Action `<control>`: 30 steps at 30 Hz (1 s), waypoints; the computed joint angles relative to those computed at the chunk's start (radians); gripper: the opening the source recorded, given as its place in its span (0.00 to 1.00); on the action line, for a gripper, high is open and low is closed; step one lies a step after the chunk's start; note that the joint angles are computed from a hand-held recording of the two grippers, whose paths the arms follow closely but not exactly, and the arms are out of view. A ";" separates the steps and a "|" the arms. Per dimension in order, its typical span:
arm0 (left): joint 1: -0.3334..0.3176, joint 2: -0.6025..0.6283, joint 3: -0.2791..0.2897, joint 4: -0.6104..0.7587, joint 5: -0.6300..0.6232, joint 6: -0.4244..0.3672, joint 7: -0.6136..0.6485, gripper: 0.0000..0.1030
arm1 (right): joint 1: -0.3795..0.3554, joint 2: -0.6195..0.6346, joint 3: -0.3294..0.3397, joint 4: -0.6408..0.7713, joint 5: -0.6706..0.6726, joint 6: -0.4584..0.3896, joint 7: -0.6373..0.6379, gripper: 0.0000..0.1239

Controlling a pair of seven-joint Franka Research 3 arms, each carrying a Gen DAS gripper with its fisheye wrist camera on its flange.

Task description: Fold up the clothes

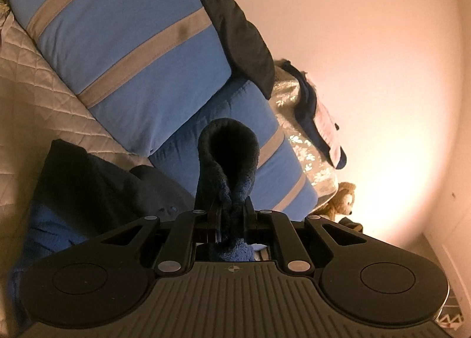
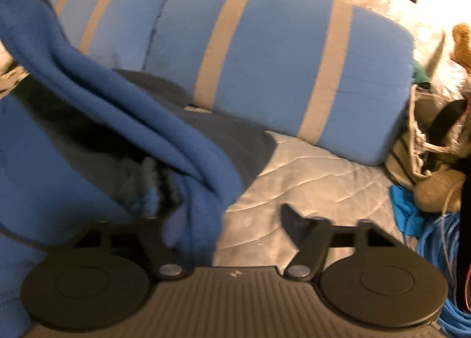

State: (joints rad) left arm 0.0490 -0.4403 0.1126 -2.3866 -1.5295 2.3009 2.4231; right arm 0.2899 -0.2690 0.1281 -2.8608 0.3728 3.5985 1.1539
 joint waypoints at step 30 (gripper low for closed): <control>0.002 0.040 0.012 -0.090 0.170 0.147 -0.084 0.12 | -0.091 0.035 0.259 0.048 0.389 0.060 -0.619 0.41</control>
State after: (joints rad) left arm 0.0513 -0.4008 0.1242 -2.4770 -1.3600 2.4477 2.3387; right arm 0.1992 -0.2343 0.3871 -2.8132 0.7614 3.6587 0.5350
